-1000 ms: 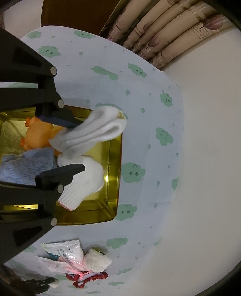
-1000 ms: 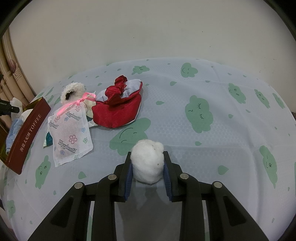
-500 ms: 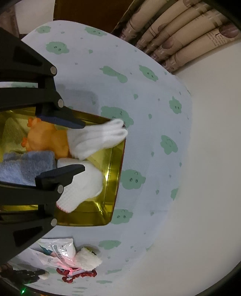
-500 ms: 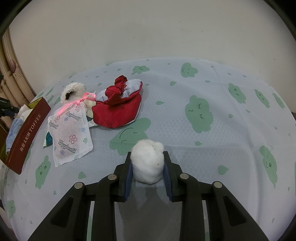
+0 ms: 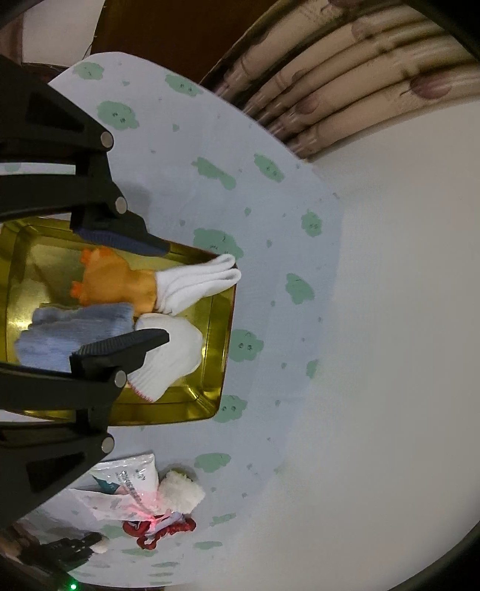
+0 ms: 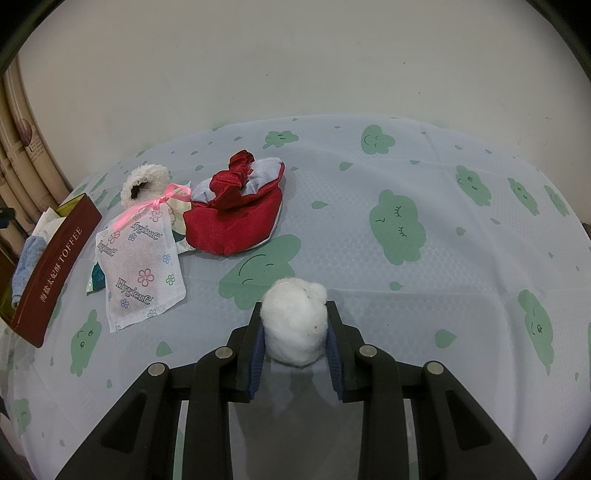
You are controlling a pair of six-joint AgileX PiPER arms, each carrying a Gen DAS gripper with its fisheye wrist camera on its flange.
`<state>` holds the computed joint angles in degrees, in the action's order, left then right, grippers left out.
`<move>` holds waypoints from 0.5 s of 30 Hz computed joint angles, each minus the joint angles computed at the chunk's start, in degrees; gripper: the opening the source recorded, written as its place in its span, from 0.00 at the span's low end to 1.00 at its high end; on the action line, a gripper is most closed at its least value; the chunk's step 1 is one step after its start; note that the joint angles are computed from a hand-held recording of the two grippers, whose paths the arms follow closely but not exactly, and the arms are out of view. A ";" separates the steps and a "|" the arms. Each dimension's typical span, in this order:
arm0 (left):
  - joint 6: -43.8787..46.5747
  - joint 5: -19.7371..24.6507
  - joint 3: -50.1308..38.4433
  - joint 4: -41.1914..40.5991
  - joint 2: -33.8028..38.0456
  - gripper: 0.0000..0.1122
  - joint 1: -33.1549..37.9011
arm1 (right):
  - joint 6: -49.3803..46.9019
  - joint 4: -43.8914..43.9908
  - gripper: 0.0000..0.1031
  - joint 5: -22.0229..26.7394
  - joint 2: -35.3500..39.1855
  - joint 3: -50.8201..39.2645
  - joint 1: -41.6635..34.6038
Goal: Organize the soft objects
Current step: 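Lower the white fluffy ball into the tin and open the right tool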
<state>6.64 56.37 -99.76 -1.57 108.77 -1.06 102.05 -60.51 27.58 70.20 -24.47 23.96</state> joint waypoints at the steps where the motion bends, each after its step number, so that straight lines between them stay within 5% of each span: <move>1: 0.33 -2.35 3.31 -0.10 -2.23 0.37 0.23 | 0.07 -0.03 0.27 -0.09 0.02 -0.02 -0.03; 8: 3.27 -14.42 21.29 0.97 -12.51 0.37 2.21 | 1.19 -0.93 0.25 1.00 -0.27 0.12 0.58; 15: 5.16 -20.82 29.18 0.32 -15.06 0.37 5.88 | 0.75 0.39 0.23 6.98 1.27 -2.07 4.59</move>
